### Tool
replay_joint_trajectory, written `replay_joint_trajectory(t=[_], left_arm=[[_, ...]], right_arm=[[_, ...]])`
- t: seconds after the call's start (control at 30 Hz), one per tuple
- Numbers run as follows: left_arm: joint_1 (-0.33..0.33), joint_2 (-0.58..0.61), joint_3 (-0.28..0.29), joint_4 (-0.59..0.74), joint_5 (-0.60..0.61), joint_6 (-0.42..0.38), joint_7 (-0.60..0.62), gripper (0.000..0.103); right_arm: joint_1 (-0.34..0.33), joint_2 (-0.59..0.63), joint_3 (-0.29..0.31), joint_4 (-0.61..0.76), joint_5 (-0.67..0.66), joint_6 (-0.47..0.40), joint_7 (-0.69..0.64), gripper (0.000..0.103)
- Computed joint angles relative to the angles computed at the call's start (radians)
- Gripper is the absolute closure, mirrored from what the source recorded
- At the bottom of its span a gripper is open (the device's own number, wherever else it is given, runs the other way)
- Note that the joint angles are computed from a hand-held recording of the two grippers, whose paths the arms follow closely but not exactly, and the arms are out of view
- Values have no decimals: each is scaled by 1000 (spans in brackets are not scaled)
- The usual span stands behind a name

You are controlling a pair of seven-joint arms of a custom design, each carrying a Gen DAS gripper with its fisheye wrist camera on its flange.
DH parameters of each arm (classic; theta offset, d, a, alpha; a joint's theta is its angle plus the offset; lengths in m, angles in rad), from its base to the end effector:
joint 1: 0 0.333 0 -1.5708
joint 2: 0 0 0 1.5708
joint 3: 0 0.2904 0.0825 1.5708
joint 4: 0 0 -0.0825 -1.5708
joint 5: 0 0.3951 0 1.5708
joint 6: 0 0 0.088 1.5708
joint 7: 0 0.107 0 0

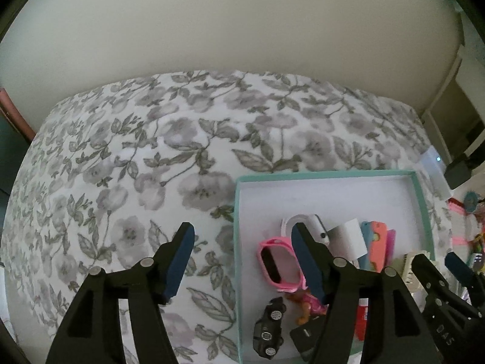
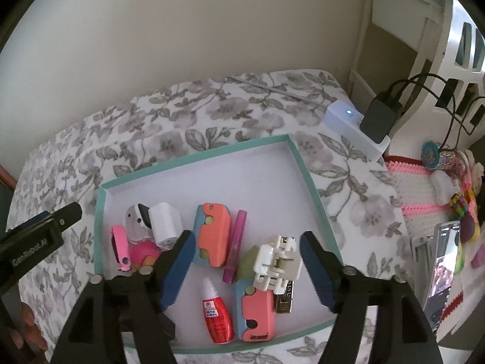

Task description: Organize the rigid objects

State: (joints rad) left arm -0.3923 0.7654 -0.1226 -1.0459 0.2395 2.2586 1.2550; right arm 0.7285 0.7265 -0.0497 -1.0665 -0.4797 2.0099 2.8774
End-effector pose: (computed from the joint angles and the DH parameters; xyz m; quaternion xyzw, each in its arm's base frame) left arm 0.7062 -0.3534 0.4157 -0.5944 0.7695 -0.1827 0.1455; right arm 0.6079 0.4708 0.4110 -0.5122 0.8179 -0.2131 0.1528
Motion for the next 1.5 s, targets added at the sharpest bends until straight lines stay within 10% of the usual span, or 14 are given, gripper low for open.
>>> replay_joint_trajectory(t=[0.23,0.97,1.5], left_arm=[[-13,26,20,14,30,-16,-25,16],[-3,10,19,-30,52,26,-62,11],[43,-241,1,-385,80,180,-87,11]], right_arm=[[4,37,-4,43,2,-21,-31,12],[16,69,-20,69,-8,-11,-45,0],[61,17,-12,6,-42,-6,13,0]])
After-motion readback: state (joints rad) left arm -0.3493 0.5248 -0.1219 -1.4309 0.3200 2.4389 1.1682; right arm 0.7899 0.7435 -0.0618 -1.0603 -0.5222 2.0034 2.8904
